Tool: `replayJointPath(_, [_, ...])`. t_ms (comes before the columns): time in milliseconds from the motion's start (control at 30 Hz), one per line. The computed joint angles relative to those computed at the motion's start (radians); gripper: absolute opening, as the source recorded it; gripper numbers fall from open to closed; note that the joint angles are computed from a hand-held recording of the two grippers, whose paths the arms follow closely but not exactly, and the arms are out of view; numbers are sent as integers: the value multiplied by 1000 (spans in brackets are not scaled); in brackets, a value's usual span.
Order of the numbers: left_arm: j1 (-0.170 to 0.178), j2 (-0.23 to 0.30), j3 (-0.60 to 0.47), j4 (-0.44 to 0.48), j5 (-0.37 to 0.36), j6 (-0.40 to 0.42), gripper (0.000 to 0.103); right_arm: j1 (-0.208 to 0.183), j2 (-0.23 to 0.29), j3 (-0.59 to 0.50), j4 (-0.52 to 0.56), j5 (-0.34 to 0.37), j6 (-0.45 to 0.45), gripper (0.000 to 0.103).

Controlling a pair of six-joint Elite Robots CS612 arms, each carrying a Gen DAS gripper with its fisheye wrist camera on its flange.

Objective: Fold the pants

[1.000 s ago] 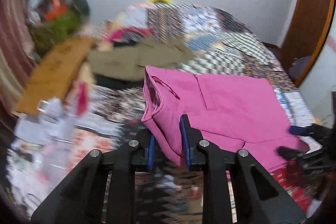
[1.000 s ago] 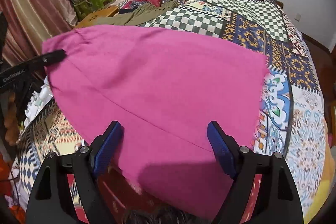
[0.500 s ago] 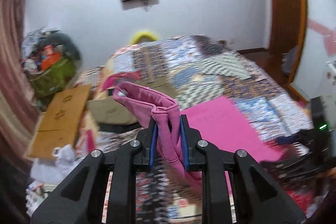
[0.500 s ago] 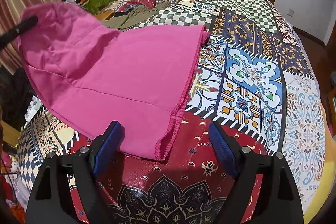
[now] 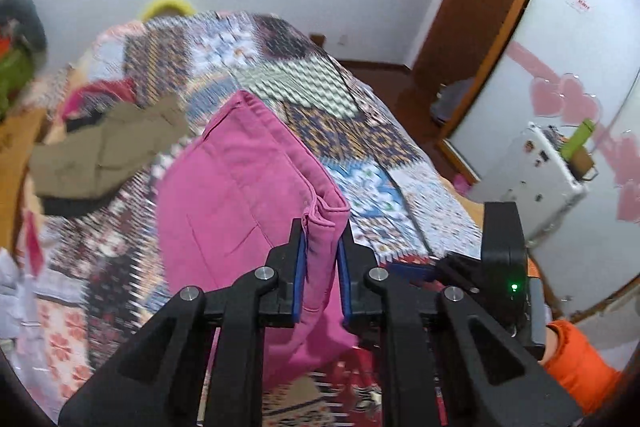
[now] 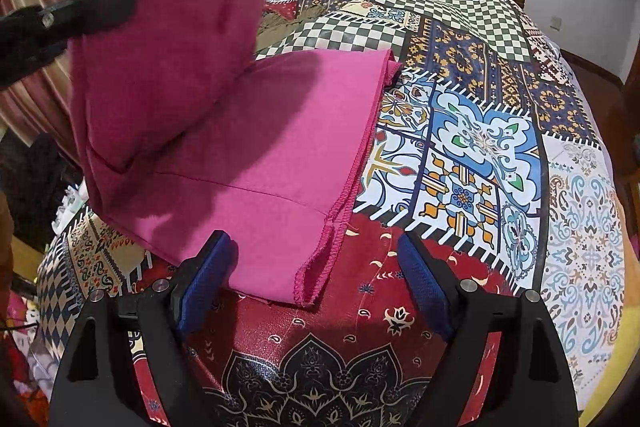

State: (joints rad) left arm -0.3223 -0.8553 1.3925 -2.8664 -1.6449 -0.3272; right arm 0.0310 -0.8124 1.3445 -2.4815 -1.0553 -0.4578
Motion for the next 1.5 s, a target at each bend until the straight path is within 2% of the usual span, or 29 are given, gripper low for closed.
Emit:
replayJointPath(233, [10, 30, -41, 97, -136, -19, 16, -1, 1, -2, 2, 7, 4, 83])
replayJointPath(333, [14, 31, -53, 139, -185, 7, 34, -2, 1, -1, 1, 8, 6, 82])
replayJointPath(367, [15, 29, -50, 135, -177, 11, 41, -2, 0, -1, 0, 9, 9, 82])
replayJointPath(433, [13, 20, -42, 119, -138, 15, 49, -3, 0, 0, -4, 9, 18, 82])
replayJointPath(500, [15, 12, -35, 98, -83, 20, 53, -5, -3, 6, -14, 10, 23, 82])
replayJointPath(567, [16, 8, -39, 101, -8, 27, 64, -7, -7, 13, -22, 10, 26, 82])
replayJointPath(633, [17, 11, -54, 118, 91, 35, 70, -11, -12, 21, -37, 6, 33, 82])
replayJointPath(700, [24, 25, -83, 142, 165, 52, 73, -15, -15, 25, -50, 4, 44, 82])
replayJointPath(800, [43, 56, -141, 189, 227, 67, 77, -23, -22, 33, -74, -3, 62, 82])
replayJointPath(900, [62, 98, -204, 211, 252, 92, 87, -31, -27, 41, -102, -9, 84, 82])
replayJointPath(967, [72, 131, -254, 241, 267, 101, 88, -36, -30, 44, -118, -14, 103, 82])
replayJointPath(1067, [87, 191, -345, 332, 261, 101, 88, -40, -32, 47, -147, -32, 134, 82])
replayJointPath(1267, [83, 281, -465, 535, 316, 131, 88, -44, -29, 41, -158, -49, 163, 82])
replayJointPath(1300, [83, 288, -468, 564, 313, 144, 88, -44, -29, 40, -156, -53, 164, 82])
replayJointPath(1367, [79, 281, -436, 540, 331, 149, 88, -42, -27, 38, -155, -65, 163, 82])
replayJointPath(1400, [78, 268, -406, 505, 336, 141, 88, -42, -27, 37, -157, -69, 162, 82])
replayJointPath(1500, [87, 231, -346, 488, 302, 87, 88, -41, -30, 43, -165, -80, 157, 82])
